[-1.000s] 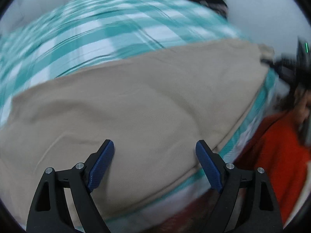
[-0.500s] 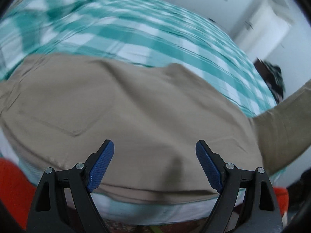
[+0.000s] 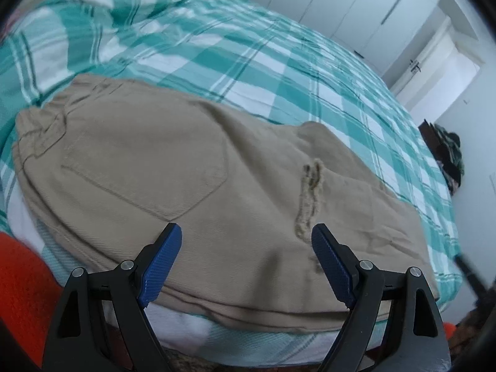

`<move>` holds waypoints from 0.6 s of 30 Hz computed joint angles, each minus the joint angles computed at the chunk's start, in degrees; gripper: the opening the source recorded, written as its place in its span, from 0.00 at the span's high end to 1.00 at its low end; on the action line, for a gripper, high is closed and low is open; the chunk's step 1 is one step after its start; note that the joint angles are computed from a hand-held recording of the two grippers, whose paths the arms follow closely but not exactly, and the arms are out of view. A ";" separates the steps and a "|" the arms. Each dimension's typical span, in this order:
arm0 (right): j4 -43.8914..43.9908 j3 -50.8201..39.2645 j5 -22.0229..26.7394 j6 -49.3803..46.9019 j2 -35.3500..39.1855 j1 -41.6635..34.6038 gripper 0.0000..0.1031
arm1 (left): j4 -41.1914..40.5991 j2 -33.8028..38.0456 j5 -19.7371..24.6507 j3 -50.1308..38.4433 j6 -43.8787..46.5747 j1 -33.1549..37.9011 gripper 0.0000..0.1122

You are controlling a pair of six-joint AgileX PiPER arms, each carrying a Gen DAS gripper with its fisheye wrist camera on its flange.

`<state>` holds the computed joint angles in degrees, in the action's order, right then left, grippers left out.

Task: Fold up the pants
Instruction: 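Release the hem and hold both tools above the folded trousers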

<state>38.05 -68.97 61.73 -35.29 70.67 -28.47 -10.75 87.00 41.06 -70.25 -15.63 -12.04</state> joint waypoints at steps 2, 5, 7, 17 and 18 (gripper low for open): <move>-1.99 4.61 -0.85 -3.64 2.73 -2.25 0.71 | 5.69 -0.79 -0.95 -0.71 -4.89 -4.09 0.24; -11.88 8.41 -2.75 -1.85 6.38 3.85 0.71 | 10.84 0.07 -0.51 -4.45 -7.16 -11.46 0.22; -13.48 9.89 -5.18 -2.30 5.53 4.46 0.71 | 12.90 3.65 2.12 -10.07 -5.36 -17.18 0.22; -14.52 8.40 -3.39 -2.34 6.18 3.77 0.72 | 13.08 11.42 10.55 -11.35 -1.59 -19.68 0.26; -14.54 9.35 -3.79 -2.45 5.26 4.10 0.72 | 12.20 10.18 11.72 -10.98 0.51 -18.54 0.33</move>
<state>23.52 -59.63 57.95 -37.74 75.93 -24.37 1.45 97.18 52.78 -81.23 -15.12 -30.58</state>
